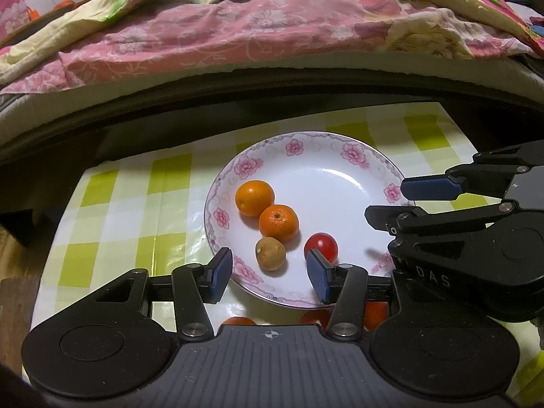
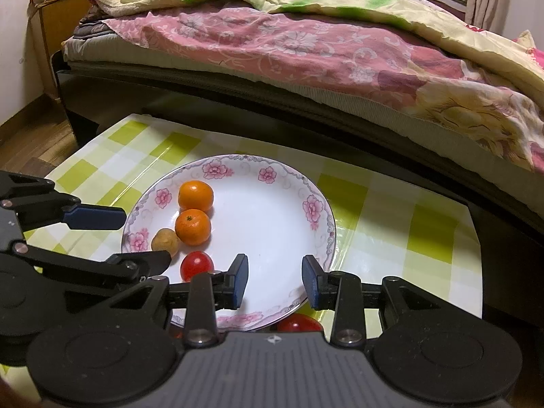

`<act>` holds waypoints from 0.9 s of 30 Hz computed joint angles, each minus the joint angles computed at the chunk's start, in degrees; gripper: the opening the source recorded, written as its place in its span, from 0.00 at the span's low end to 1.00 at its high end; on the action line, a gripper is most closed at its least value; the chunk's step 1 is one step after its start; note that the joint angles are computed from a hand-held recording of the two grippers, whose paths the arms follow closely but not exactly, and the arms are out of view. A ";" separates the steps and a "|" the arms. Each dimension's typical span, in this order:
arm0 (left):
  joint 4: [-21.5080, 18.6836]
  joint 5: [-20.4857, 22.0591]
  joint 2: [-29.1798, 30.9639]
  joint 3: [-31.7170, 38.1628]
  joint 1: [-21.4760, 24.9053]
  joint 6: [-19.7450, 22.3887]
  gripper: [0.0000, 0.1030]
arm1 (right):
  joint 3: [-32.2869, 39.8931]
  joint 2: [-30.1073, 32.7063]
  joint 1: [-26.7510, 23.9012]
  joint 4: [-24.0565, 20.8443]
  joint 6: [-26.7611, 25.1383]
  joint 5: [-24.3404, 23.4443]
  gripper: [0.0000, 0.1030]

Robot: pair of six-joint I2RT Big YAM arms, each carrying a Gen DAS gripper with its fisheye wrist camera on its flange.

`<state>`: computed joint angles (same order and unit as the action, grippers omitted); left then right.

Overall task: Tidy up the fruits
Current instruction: 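Withdraw both tools from the plate toward the remaining fruit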

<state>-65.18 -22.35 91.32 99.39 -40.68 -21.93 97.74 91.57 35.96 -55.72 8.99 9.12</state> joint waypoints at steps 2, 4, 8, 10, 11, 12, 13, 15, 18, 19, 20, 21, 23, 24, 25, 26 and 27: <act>-0.14 -0.01 -0.16 -0.03 -0.14 0.10 0.55 | -0.11 -0.20 0.10 -0.32 0.21 0.11 0.37; -0.13 -0.04 -0.43 -0.20 -0.28 0.08 0.55 | -0.24 -0.49 0.26 -0.67 0.33 0.27 0.37; -0.36 -0.08 -0.76 -0.30 -0.46 0.00 0.55 | -0.59 -1.01 0.43 -0.65 0.33 0.26 0.37; -0.49 -0.03 -0.83 -0.35 -0.52 -0.11 0.55 | -0.63 -1.13 0.47 -0.86 0.59 0.04 0.37; -0.54 0.08 -0.91 -0.44 -0.54 -0.14 0.55 | -0.56 -1.11 0.48 -1.02 0.71 -0.06 0.37; -0.58 0.18 -1.02 -0.55 -0.57 -0.13 0.55 | -0.54 -1.14 0.52 -1.21 0.80 -0.11 0.37; -0.64 0.26 -1.15 -0.66 -0.61 -0.15 0.55 | -0.62 -1.24 0.59 -1.35 0.83 -0.09 0.37; -0.82 0.44 -1.38 -0.83 -0.72 -0.19 0.55 | -0.69 -1.37 0.77 -1.65 0.84 0.09 0.37; -0.92 0.61 -1.88 -1.21 -0.90 -0.28 0.55 | -0.59 -1.45 0.97 -2.21 0.98 0.11 0.37; -0.99 0.62 -2.06 -1.37 -0.97 -0.36 0.55 | -0.63 -1.55 1.02 -2.36 1.11 0.02 0.37; -1.10 0.64 -2.22 -1.53 -1.03 -0.44 0.55 | -0.69 -1.67 1.09 -2.49 1.26 -0.09 0.37; -1.25 0.67 -2.33 -1.61 -1.08 -0.52 0.55 | -0.74 -1.75 1.14 -2.61 1.34 -0.20 0.37; -1.60 0.71 -2.58 -1.80 -1.20 -0.58 0.55 | -0.84 -1.92 1.38 -2.90 1.29 -0.27 0.37; -1.71 0.76 -2.73 -1.93 -1.24 -0.58 0.55 | -0.88 -1.98 1.50 -3.03 1.25 -0.27 0.37; -1.76 0.85 -2.93 -2.13 -1.27 -0.61 0.55 | -0.89 -2.02 1.63 -3.20 1.29 -0.31 0.37; -1.79 1.00 -3.20 -2.42 -1.29 -0.63 0.55 | -0.94 -2.11 1.74 -3.34 1.36 -0.43 0.37; -1.81 1.18 -3.47 -2.73 -1.33 -0.71 0.55 | -0.98 -2.19 1.82 -3.51 1.46 -0.62 0.37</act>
<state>-66.99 -21.18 87.85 96.66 -42.01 -22.64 96.76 89.38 37.77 -59.23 10.45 8.50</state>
